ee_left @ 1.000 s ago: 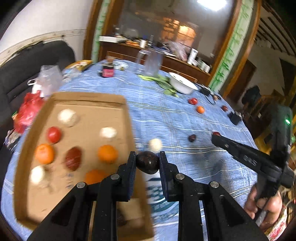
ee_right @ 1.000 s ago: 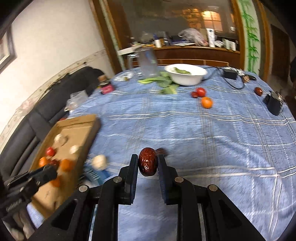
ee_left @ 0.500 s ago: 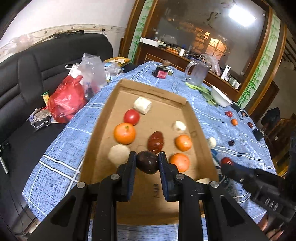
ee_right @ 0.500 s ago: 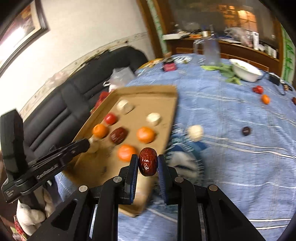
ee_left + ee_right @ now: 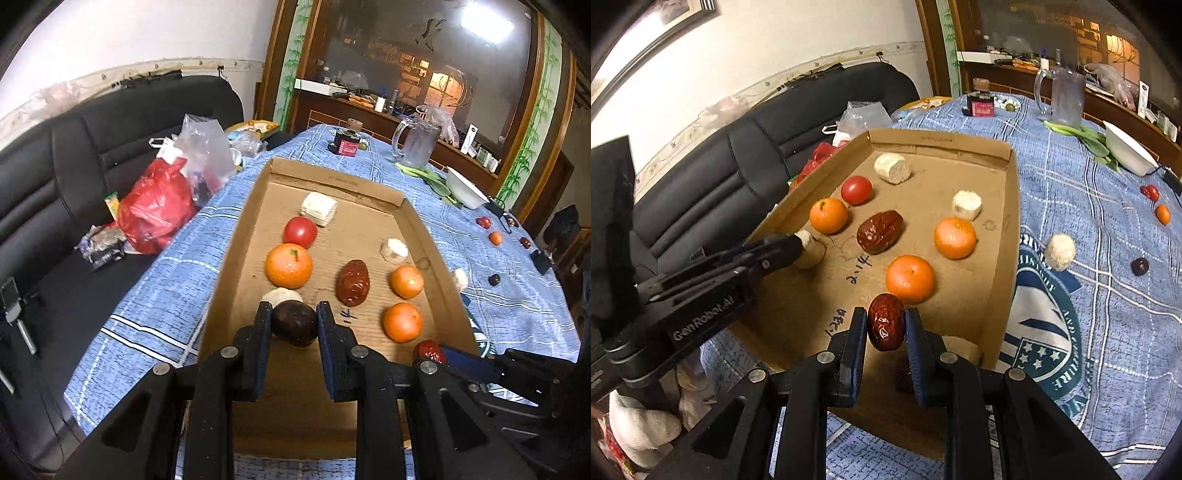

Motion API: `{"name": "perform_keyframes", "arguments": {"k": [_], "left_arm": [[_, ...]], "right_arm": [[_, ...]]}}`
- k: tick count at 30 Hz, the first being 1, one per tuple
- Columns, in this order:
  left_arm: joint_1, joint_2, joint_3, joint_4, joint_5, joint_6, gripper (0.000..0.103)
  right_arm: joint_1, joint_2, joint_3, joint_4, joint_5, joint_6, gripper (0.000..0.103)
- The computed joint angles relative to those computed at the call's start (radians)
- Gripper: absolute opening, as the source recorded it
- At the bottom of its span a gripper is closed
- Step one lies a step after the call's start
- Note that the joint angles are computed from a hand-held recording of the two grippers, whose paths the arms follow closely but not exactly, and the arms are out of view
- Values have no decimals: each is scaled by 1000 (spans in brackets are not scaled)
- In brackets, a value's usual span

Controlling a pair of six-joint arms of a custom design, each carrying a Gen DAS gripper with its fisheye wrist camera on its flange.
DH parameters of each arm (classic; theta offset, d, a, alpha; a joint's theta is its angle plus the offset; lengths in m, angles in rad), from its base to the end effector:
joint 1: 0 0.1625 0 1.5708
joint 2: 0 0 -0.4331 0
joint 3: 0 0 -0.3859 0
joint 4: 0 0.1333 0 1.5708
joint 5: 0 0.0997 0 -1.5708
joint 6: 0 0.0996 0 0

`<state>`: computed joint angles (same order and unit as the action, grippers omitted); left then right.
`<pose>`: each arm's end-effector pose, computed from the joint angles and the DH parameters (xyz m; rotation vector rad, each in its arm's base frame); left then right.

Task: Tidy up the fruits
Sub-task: 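Carry both dates over the cardboard box, then lower both dates into the box and open both tools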

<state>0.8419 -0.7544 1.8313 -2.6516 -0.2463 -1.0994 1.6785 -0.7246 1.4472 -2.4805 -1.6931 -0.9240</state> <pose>-0.2270 -0.5994 0.0954 -0.3750 1.9842 -1.2495 0.1989 -0.7128 0.1158 1.4404 -2.5744 0.1823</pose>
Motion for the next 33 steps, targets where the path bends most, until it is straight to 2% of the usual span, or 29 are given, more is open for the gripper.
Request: {"name": "perform_keyframes", "arguments": {"k": [6,21,33], "left_arm": [[-7,-4,9,18,22,-14,23],[-10,-7,22,-4,31,-10,23],[-11,-1,27,-50,35,24,23]], "right_arm": [[0,5,1,-8,-9,10,23],[7,5,38,-63,-28,-30,23],[2,-3,38,-65,-3,-24,23]]}}
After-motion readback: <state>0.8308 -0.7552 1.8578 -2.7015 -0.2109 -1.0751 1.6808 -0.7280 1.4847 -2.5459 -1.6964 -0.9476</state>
